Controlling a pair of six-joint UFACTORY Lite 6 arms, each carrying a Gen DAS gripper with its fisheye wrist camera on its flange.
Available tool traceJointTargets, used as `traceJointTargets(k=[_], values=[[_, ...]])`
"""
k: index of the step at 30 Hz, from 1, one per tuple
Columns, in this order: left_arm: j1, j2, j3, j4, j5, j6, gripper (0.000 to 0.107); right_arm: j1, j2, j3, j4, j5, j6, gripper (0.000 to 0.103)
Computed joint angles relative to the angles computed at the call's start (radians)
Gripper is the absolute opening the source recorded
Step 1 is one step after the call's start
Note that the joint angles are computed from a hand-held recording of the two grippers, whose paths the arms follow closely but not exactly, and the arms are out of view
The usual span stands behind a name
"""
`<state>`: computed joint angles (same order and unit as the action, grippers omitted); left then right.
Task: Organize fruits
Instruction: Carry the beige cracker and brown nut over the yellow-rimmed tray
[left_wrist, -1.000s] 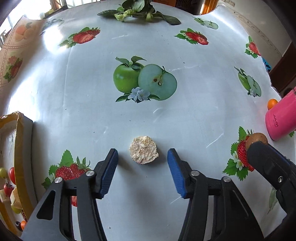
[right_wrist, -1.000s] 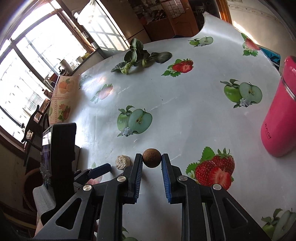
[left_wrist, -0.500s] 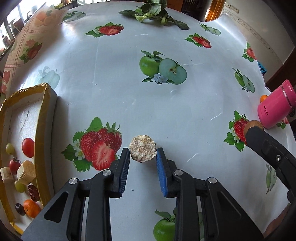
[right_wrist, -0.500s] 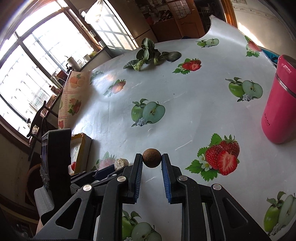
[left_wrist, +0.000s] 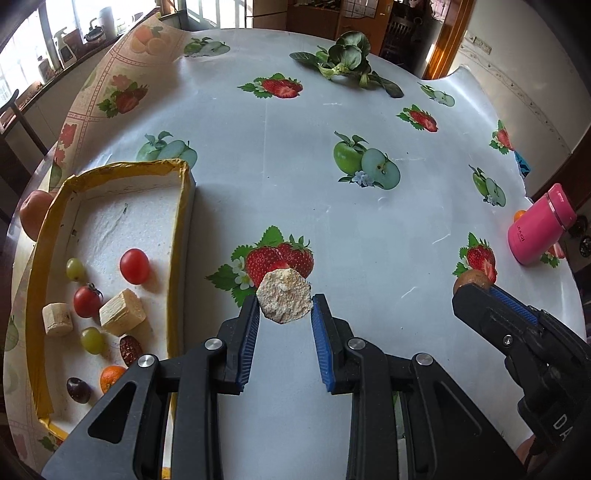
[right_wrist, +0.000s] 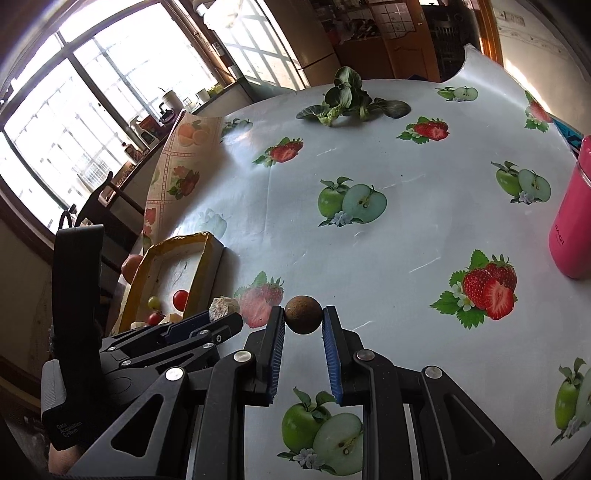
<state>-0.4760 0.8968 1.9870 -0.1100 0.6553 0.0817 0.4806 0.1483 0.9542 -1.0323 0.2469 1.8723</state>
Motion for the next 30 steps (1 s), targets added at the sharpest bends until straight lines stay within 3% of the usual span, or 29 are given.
traceJointTargets(k=[16,30], values=[[0.169,-0.154,-0.167,-0.053,-0.051,0.098,0.026,0.156,0.207,0.295,0.166,0.093,-0.174,0.021],[0.282,-0.138,-0.139,-0.103,-0.031,0.176,0.026,0.208,0.395,0.564,0.329,0.15,-0.37,0.021]])
